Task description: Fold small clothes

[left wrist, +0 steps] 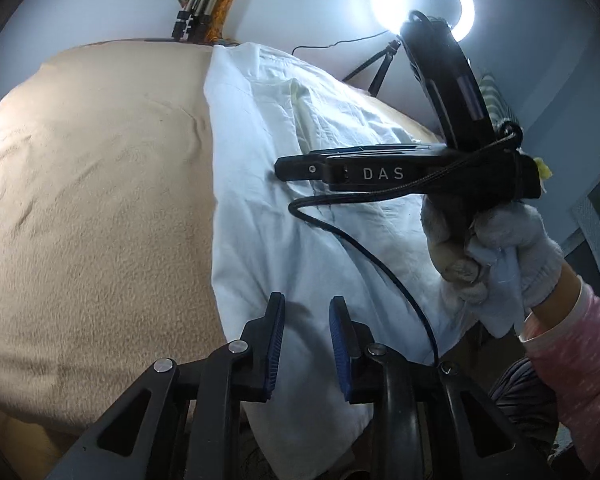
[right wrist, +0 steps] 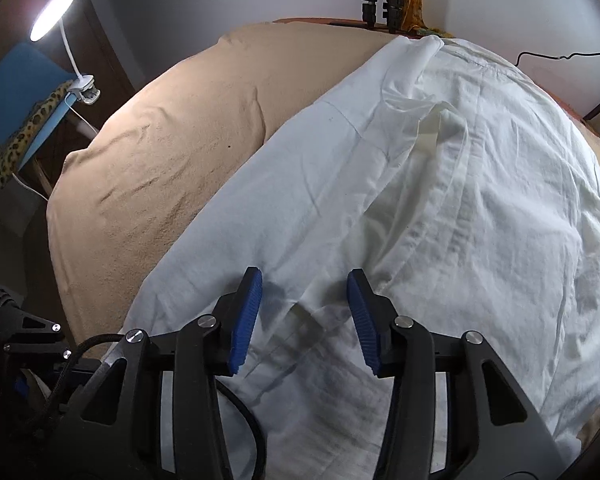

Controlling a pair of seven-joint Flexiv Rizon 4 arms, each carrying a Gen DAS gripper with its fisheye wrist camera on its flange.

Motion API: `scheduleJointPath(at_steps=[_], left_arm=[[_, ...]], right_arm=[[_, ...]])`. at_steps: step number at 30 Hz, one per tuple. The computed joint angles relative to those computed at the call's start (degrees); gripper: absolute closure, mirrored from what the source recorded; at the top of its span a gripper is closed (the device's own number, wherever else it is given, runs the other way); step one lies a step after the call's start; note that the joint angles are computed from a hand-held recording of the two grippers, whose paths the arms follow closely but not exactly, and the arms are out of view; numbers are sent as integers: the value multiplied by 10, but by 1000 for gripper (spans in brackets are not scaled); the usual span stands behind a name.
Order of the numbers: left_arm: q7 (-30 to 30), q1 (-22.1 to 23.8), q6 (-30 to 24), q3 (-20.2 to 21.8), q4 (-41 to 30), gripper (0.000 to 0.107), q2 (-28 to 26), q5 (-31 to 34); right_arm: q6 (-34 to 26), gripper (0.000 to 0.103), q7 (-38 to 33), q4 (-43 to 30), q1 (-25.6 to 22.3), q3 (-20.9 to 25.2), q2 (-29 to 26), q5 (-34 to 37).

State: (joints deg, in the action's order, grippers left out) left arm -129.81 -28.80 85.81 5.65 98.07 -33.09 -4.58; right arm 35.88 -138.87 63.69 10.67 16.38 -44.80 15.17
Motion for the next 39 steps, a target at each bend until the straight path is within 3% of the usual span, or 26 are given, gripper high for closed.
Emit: scheduleJointPath(at_steps=[4, 7, 9, 14, 19, 23, 31, 39], left_arm=[[-16, -29, 52, 29, 32, 84, 5, 12], [-6, -49, 45, 36, 33, 84, 6, 10], [-10, -86, 19, 78, 22, 84, 9, 25], [-90, -182, -17, 200, -17, 81, 6, 107], [-148, -207, -17, 240, -45, 74, 7, 161], [-170, -195, -9, 232, -60, 62, 9, 192], [-170, -132, -25, 154, -87, 51, 11, 212], [-149, -101, -40, 106, -125, 39, -8, 211]], right_arm=[[17, 56, 0, 26, -5, 0, 15, 3], [-13, 56, 3, 23, -27, 11, 26, 27], [-9, 56, -3, 32, -46, 16, 40, 52], [18, 51, -20, 70, -90, 19, 85, 116], [32, 49, -7, 76, -128, 3, 107, 160], [59, 46, 18, 75, -152, -20, 110, 167], [63, 45, 110, 26, -210, -46, 79, 170], [48, 45, 240, -61, -257, -64, 10, 150]])
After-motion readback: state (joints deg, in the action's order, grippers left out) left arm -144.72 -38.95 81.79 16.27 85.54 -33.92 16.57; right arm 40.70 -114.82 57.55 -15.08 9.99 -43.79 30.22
